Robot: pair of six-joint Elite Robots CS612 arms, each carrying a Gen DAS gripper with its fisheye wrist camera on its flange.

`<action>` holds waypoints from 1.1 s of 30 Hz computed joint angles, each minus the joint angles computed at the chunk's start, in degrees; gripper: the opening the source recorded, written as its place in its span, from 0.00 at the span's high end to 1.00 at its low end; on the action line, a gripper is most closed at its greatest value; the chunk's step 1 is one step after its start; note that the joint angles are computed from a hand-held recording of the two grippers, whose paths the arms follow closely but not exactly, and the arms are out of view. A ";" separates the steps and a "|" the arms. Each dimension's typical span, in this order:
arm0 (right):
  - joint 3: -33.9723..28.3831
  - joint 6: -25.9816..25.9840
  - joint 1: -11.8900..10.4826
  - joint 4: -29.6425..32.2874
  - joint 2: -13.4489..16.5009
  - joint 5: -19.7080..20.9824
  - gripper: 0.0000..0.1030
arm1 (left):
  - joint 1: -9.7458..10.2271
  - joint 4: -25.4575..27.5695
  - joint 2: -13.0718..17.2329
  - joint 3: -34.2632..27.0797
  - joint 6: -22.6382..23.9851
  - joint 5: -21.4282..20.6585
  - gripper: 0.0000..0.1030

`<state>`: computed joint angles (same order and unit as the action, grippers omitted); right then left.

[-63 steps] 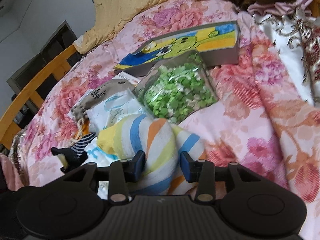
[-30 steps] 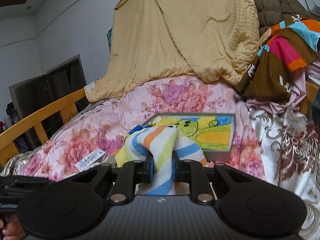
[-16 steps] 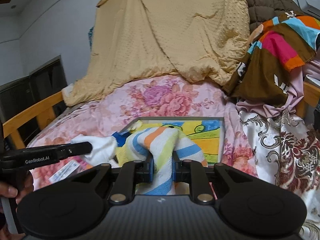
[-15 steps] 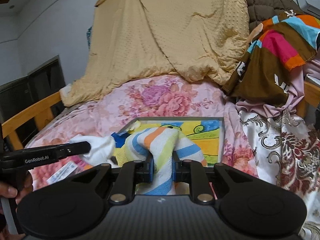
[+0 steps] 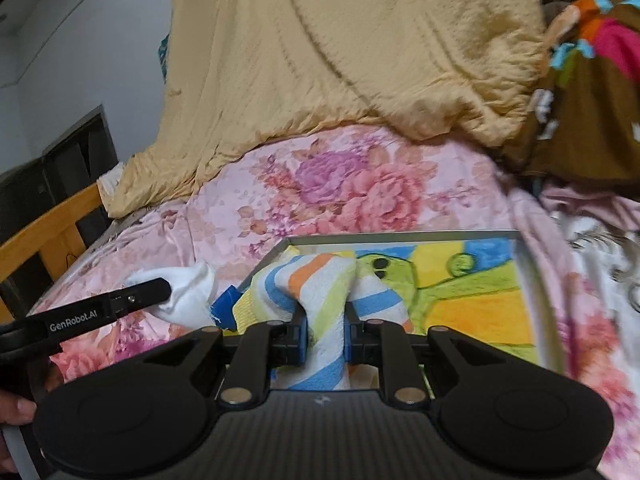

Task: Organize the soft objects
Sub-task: 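Carry the striped sock with the right tool while the left tool carries the white cloth to the frog tray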

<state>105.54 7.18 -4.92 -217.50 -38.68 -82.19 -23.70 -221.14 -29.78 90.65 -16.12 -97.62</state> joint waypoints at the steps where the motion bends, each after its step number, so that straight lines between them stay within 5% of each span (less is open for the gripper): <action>1: -0.99 -0.60 0.24 1.07 0.32 -0.19 0.82 | 0.31 0.55 0.40 -0.68 -0.43 -0.14 0.86; 9: -7.51 -5.10 1.96 9.86 2.29 -2.60 0.82 | 0.61 3.73 1.99 -3.13 4.03 0.72 0.86; 17: -11.36 -9.38 3.02 17.10 3.33 -5.29 0.81 | 1.46 8.99 2.72 -5.68 3.12 -0.98 0.86; 25: -12.74 -10.15 3.38 19.51 3.96 -5.65 0.79 | 1.53 12.47 3.14 -6.69 5.14 -3.62 0.84; 31: -12.33 -9.62 3.39 18.54 4.00 -6.25 0.67 | 1.62 13.61 3.29 -7.01 4.85 -4.17 0.79; 33: -11.98 -8.86 3.29 17.89 3.85 -6.56 0.52 | 1.60 13.92 3.25 -6.98 5.14 -4.38 0.74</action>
